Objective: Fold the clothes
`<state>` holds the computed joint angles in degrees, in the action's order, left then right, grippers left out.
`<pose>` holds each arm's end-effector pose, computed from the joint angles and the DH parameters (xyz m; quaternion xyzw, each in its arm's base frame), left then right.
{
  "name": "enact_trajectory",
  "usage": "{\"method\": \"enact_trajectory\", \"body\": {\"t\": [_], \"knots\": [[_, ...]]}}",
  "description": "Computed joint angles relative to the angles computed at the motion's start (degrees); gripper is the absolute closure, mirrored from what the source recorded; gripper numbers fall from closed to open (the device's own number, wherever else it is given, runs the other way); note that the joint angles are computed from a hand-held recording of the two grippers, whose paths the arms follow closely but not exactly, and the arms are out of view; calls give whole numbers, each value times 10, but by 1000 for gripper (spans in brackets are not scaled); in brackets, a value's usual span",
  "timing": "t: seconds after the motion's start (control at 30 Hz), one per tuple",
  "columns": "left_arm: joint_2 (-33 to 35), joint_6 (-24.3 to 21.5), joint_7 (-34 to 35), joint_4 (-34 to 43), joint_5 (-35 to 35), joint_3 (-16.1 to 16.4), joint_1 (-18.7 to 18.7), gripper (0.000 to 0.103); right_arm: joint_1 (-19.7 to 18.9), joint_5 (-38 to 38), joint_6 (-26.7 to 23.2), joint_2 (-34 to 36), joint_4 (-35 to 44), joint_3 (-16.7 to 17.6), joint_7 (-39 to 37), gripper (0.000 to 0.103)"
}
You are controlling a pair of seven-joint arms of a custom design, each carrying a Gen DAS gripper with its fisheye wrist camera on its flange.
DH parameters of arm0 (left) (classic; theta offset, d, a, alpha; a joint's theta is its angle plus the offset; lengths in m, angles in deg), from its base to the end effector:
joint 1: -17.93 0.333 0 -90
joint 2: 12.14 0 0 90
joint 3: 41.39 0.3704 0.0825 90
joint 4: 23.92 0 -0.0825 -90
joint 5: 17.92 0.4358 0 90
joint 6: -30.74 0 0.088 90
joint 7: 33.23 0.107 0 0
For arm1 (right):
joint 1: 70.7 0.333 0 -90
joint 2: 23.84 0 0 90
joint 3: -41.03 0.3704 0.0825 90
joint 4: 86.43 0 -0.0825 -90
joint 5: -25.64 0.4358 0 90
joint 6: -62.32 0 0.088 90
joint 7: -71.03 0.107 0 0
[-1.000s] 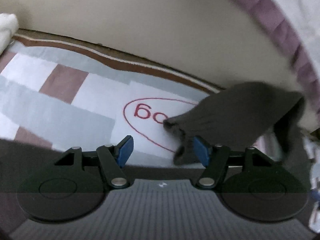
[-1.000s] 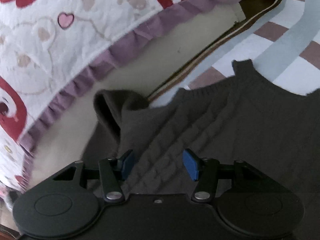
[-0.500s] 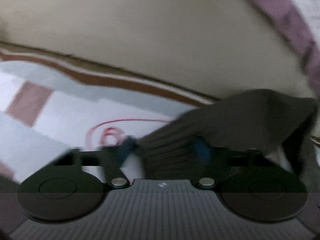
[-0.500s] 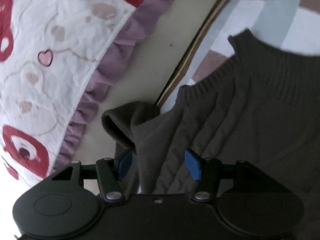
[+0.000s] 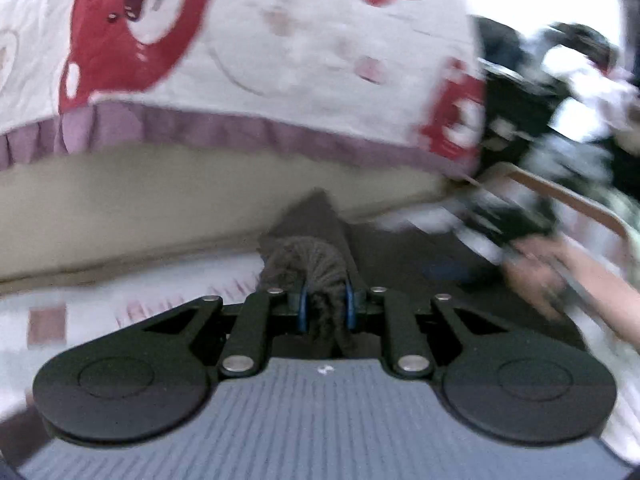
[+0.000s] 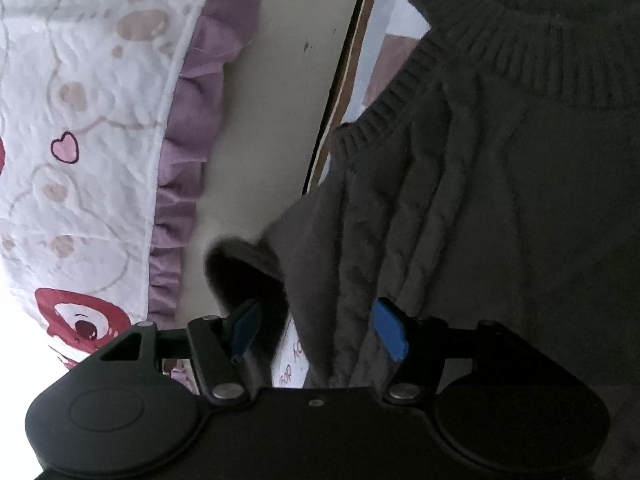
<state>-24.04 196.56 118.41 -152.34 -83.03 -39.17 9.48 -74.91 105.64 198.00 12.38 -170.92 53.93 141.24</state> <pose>0.5571 -0.0055 0.5575 -0.5593 0.6700 -0.4291 0.2326 0.8139 0.0960 0.3704 -0.4018 0.7229 0.2831 0.4856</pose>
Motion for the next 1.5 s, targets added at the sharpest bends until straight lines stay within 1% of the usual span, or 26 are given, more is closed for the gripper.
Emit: {"method": "enact_trajectory", "body": {"t": [0.03, 0.13, 0.2, 0.27, 0.37, 0.5, 0.53, 0.6, 0.7, 0.8, 0.9, 0.93, 1.0, 1.03, 1.1, 1.13, 1.17, 1.23, 1.27, 1.3, 1.33, 1.37, 1.4, 1.43, 1.47, 1.5], "knots": [[-34, -16, -21, -35, 16, -5, 4, 87, 0, 4, 1, -1, -2, 0, 2, 35], [-118, -44, -135, -131, 102, -24, 22, 87, 2, 1, -3, 0, -4, -2, 16, 35], [-153, -42, -210, -182, 169, -54, 50, 87, 5, -7, -5, 2, -4, -4, 25, 34], [-177, -36, -297, -222, 250, -102, 97, 87, 8, -20, -7, 6, 0, -7, 38, 34], [-199, -41, -387, -242, 356, -166, 162, 87, 9, -31, -2, 10, 1, -8, 55, 34], [-206, -72, -503, -220, 404, -194, 200, 87, -1, -4, 1, 8, -3, 4, 45, 34], [-205, -65, -516, -214, 402, -187, 195, 87, -4, 6, -3, 8, -1, 8, 36, 34], [-205, -18, -523, -211, 408, -178, 178, 87, -7, 18, -15, 9, 3, 12, 23, 33], [-220, 37, -509, -214, 448, -174, 161, 87, 1, 7, -23, 17, 18, 7, 24, 32], [-234, 50, -469, -216, 448, -108, 79, 87, 13, -11, -10, 29, 41, 5, 31, 30], [-243, 59, -421, -224, 448, -28, -10, 87, 21, -19, 10, 44, 65, 12, 30, 29], [-247, 62, -403, -231, 456, -6, -32, 87, 18, -5, 22, 47, 69, 20, 18, 29], [-255, 47, -384, -244, 480, 18, -49, 87, 10, 23, 39, 50, 70, 33, -8, 29], [-256, 40, -379, -250, 494, 24, -50, 87, 5, 36, 44, 49, 68, 38, -22, 29], [-241, 27, -403, -254, 532, 0, -12, 87, -2, 62, 54, 47, 64, 42, -46, 29], [-232, 18, -422, -254, 553, -18, 13, 87, -4, 75, 59, 45, 61, 43, -58, 29], [-222, 3, -457, -251, 583, -56, 59, 87, -4, 69, 64, 43, 61, 40, -53, 29], [-210, -14, -529, -244, 643, -146, 156, 87, 27, -37, 64, 36, 67, -7, 29, 29], [-205, -20, -577, -241, 691, -172, 185, 87, 51, -120, 67, 28, 70, -38, 79, 29], [-203, -25, -601, -240, 712, -180, 194, 87, 71, -176, 88, 15, 61, -56, 88, 29], [-206, -15, -601, -244, 694, -172, 183, 87, 91, -233, 106, 2, 53, -76, 98, 30], [-210, -11, -593, -249, 675, -145, 151, 87, 114, -295, 122, -10, 46, -100, 114, 30], [-217, -12, -583, -253, 668, -117, 118, 87, 122, -336, 145, -23, 32, -105, 106, 30], [-223, -22, -565, -255, 664, -93, 86, 87, 116, -337, 166, -33, 25, -90, 82, 30], [-229, -38, -551, -256, 665, -74, 62, 87, 95, -307, 171, -36, 23, -57, 33, 30], [-232, -69, -546, -251, 674, -68, 52, 87, 74, -284, 172, -38, 23, -26, -8, 31]]}}
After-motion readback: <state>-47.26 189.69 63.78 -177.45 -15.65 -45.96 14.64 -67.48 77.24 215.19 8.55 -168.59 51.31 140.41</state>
